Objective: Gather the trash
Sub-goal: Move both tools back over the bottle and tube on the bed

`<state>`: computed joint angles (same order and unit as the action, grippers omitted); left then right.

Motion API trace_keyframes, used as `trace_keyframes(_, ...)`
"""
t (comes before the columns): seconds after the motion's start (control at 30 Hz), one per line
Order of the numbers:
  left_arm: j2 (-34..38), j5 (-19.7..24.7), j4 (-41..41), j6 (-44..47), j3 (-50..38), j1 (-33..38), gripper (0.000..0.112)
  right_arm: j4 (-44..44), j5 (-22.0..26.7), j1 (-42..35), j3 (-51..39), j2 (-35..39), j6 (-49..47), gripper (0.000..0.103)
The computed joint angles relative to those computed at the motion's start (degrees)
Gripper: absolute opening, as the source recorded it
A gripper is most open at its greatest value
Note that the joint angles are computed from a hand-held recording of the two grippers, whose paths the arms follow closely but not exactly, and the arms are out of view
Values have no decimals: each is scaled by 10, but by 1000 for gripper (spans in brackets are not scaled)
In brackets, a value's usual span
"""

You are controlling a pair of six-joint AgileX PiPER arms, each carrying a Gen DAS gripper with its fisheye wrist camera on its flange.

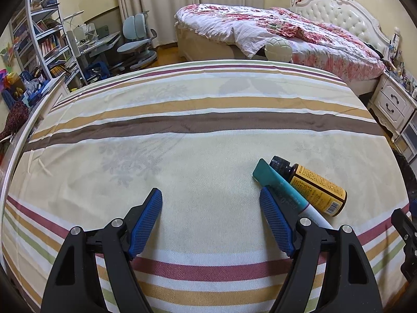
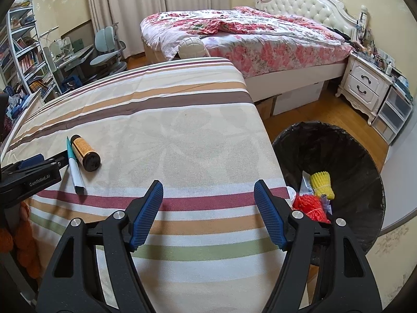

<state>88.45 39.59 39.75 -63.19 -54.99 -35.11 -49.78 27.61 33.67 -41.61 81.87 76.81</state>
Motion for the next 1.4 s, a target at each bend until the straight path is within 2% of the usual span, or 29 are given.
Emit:
trace_keyframes(0.23,-29,18,-8,-25,17,-8,75,-3,-15,-6,11,-8,3,71)
trace_keyframes(0.43,-45,44,6,-57,5,-44,75,-9,-32,-16,26,-21,10,71)
trace_keyframes(0.67,-19,61,12,-69,-32,-83,75,-8,-59,-42,47,-39,12,71)
trace_keyframes(0.87,5,54,-11,-62,-36,-87,75,1,-72,-58,63,-54,3,71)
trace_keyframes(1.07,-5,50,-21,-59,-13,-72,75,1,-79,-64,69,-57,2,71)
trace_keyframes(1.2,-11,35,-63,-32,-11,-49,75,-8,-75,-59,68,-54,8,71)
trace_keyframes(1.4,-11,37,-54,-40,-19,-72,75,-9,-77,-60,68,-50,12,71)
